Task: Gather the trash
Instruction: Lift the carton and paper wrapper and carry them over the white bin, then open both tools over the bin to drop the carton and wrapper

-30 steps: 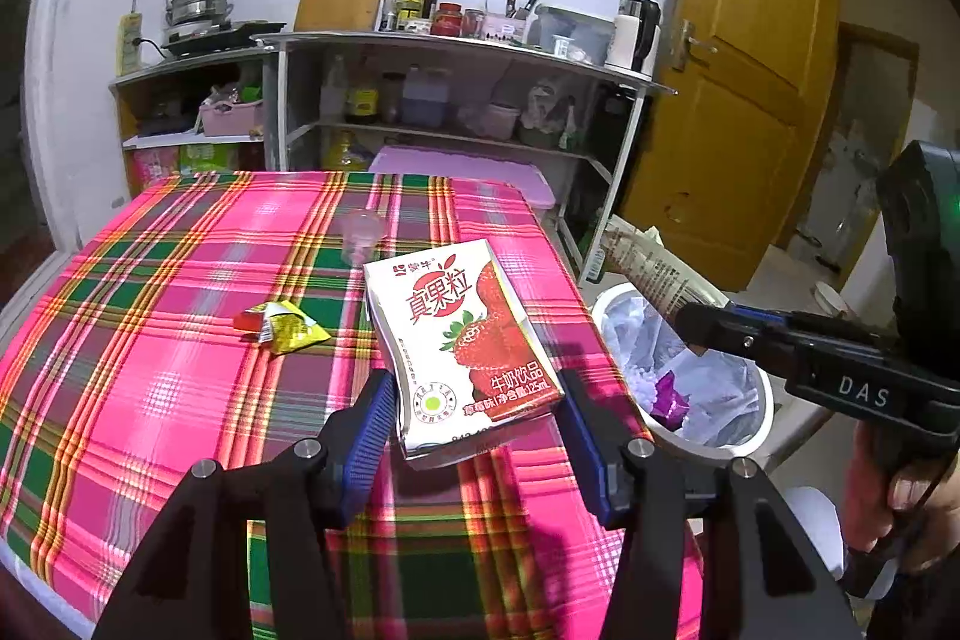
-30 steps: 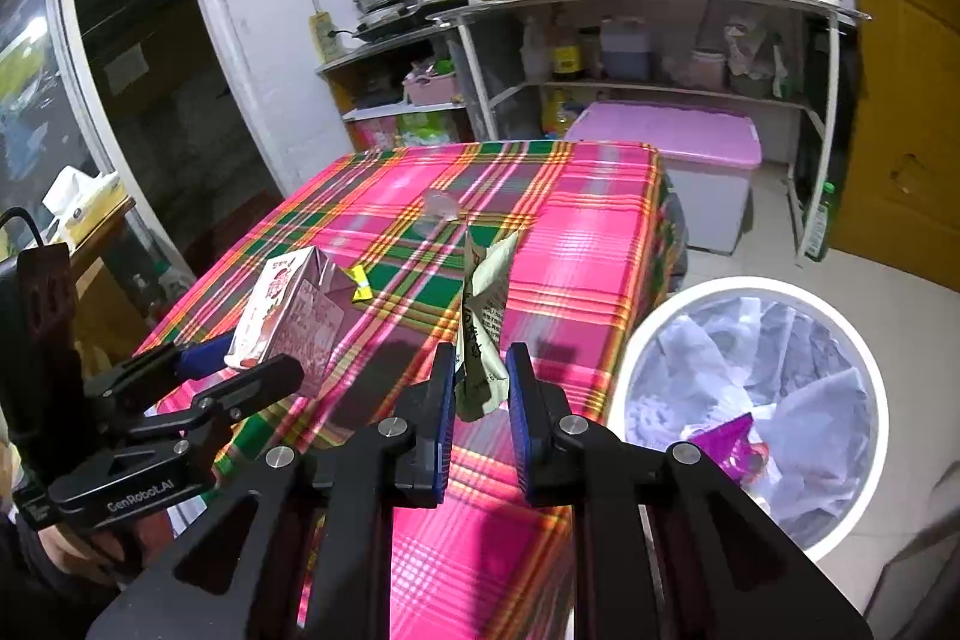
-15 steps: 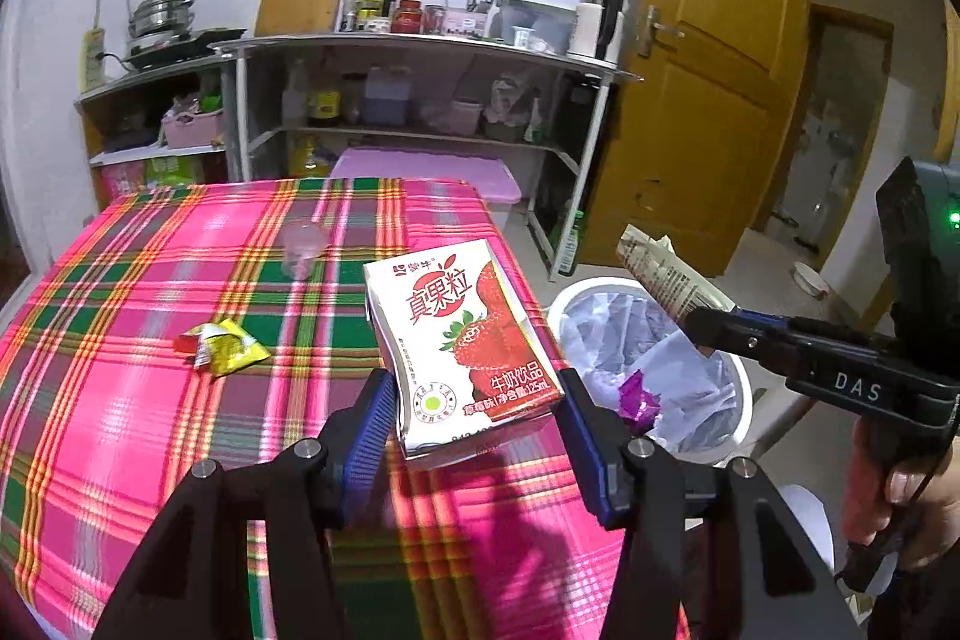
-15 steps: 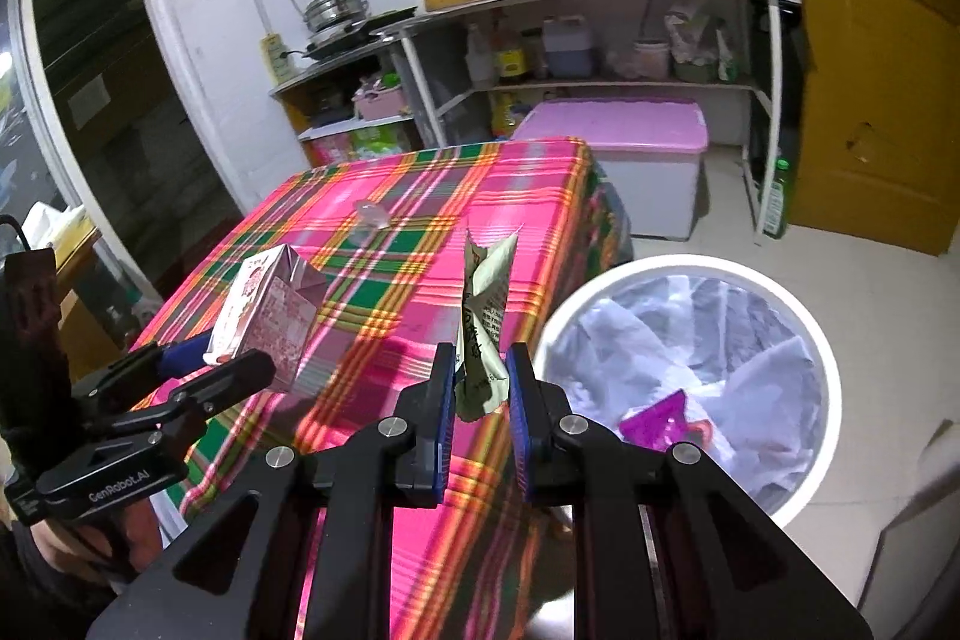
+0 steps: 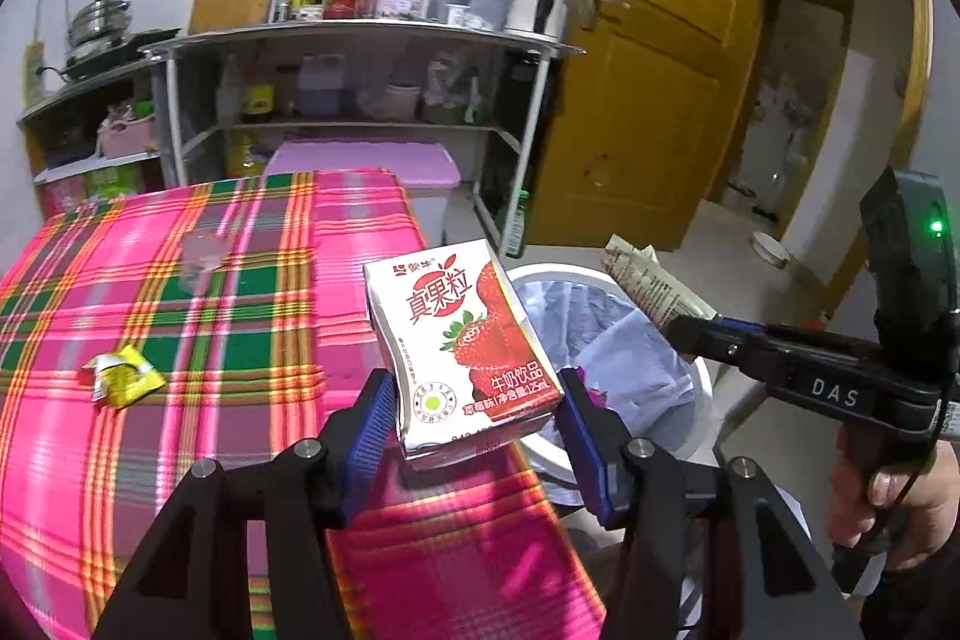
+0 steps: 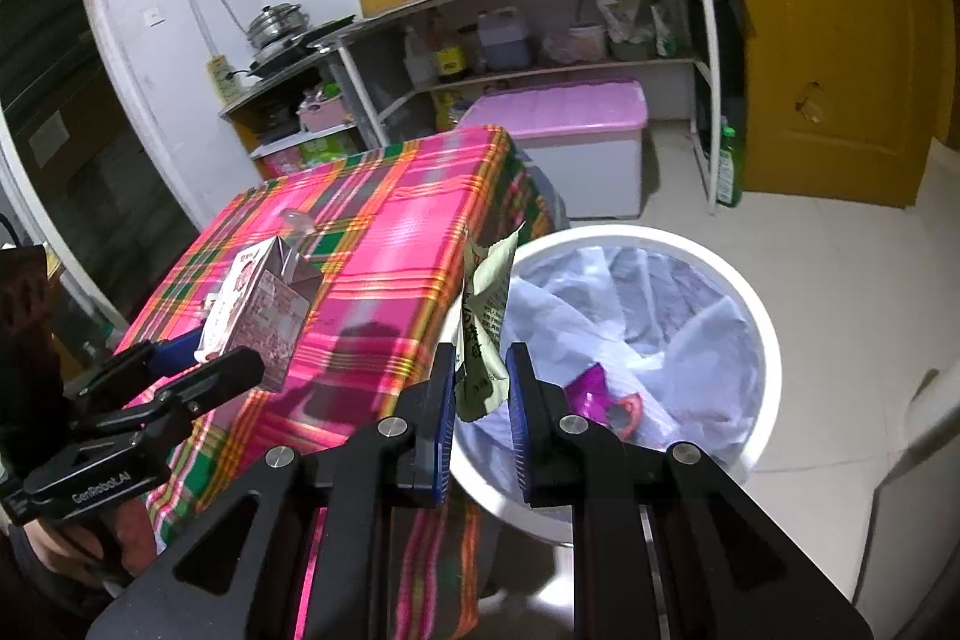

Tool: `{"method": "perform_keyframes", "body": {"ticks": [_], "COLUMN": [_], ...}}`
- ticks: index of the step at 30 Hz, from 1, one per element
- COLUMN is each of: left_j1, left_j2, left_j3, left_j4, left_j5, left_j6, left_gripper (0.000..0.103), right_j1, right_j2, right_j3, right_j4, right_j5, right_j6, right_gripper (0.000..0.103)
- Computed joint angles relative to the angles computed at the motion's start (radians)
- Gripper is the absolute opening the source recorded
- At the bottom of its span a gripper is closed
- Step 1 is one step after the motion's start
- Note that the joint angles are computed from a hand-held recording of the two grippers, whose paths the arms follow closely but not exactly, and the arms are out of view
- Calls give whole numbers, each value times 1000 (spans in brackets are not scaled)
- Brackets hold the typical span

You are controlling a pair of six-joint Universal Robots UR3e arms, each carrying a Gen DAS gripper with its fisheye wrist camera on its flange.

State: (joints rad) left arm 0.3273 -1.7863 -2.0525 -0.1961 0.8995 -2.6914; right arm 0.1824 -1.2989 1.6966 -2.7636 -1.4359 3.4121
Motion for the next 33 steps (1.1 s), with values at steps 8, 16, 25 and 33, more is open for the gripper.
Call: {"method": "perform_keyframes", "body": {"ticks": [8, 16, 25, 33], "left_j1": [-99, -182, -237, -269], "left_j2": [-102, -224, -308, -368], "left_j3": [99, 224, 335, 420], "left_j4": [-12, -45, -82, -139], "left_j5": [46, 83, 114, 132], "left_j6": [-19, -35, -49, -50], "left_gripper": [54, 54, 54, 55], "right_j1": [-61, -109, -144, -171], "right_j2": [-6, 20, 63, 44], "right_j3": [57, 85, 84, 121], "right_j4": [-13, -14, 13, -16], "right_j5": [23, 46, 61, 74], "right_j6": [4, 5, -7, 4], "right_gripper": [17, 17, 26, 34]}}
